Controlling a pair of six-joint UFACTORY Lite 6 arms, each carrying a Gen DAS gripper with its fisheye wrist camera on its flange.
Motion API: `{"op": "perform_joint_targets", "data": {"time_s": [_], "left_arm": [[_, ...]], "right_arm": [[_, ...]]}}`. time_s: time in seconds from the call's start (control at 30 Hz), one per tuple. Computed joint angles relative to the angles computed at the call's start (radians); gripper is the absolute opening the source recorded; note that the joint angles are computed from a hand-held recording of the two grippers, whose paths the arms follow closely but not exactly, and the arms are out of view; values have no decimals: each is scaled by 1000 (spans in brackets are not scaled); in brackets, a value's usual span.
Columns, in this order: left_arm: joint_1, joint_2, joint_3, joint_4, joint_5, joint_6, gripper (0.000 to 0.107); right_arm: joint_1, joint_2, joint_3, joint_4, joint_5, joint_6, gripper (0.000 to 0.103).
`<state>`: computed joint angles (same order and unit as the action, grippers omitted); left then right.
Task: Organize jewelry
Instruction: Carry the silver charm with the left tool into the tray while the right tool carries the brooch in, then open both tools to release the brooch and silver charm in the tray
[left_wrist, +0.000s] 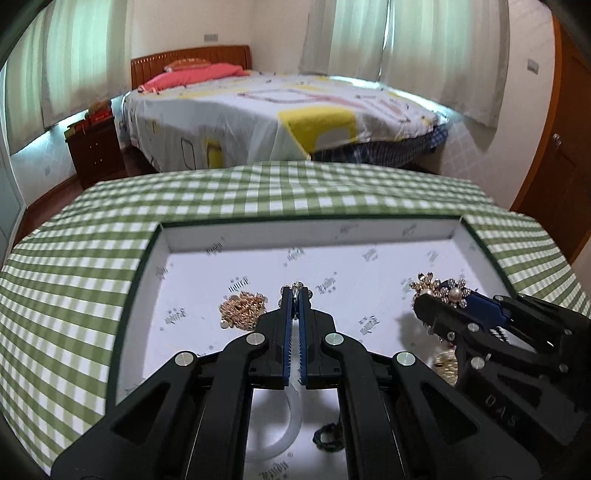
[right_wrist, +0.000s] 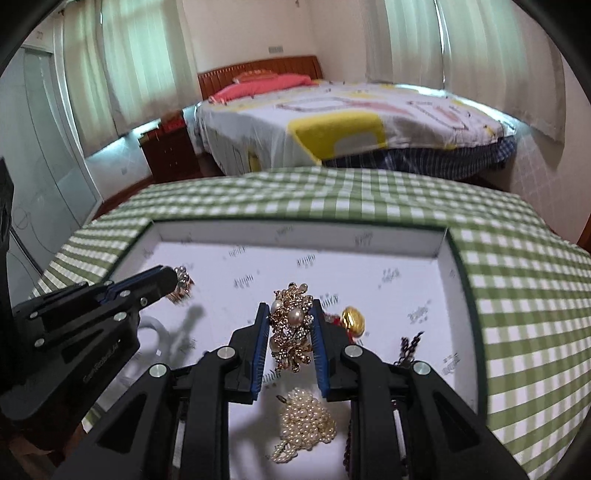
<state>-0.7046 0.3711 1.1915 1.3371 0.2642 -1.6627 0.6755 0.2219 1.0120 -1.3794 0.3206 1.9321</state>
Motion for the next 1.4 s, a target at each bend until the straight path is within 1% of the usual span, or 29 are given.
{"op": "perform_joint_targets", "data": {"time_s": [0.07, 0.2, 0.3, 0.4, 0.47, 0.73, 0.83, 0.87, 0.93, 1.0, 1.17, 1.27, 1.4], "left_arm": [[7, 25, 16, -23, -3, 25, 4], [16, 79, 67, -143, 2, 145, 4], [13, 90, 84, -172, 11, 179, 4], [16, 107, 111, -256, 19, 262, 4], [19, 114, 121, -302, 21, 307, 4], [17, 129, 146, -352, 37, 363, 4], [20, 133, 152, -360, 39, 374, 5], [20, 133, 153, -359, 42, 374, 6], [20, 126, 147, -353, 42, 366, 15], [18, 115, 138, -320, 43, 325, 32], [15, 100, 120, -275, 39, 275, 37], [15, 89, 110, -251, 44, 245, 43], [20, 69, 87, -216, 45, 200, 52]], "right_arm": [[-9, 25, 16, 32, -8, -38, 23], [-22, 60, 44, 102, -12, -115, 23], [-24, 74, 53, 133, -14, -146, 23], [-28, 86, 66, 169, -15, -183, 23], [-26, 84, 64, 163, -13, -177, 23], [-28, 82, 62, 156, -13, -169, 24], [-27, 82, 62, 147, -12, -160, 28], [-25, 79, 60, 137, -10, -150, 32], [-23, 72, 52, 115, -6, -127, 35], [-19, 67, 50, 106, -2, -119, 37], [-16, 55, 45, 95, 6, -108, 41], [-14, 43, 38, 90, 13, -102, 42], [-15, 30, 28, 89, 21, -99, 47]]}}
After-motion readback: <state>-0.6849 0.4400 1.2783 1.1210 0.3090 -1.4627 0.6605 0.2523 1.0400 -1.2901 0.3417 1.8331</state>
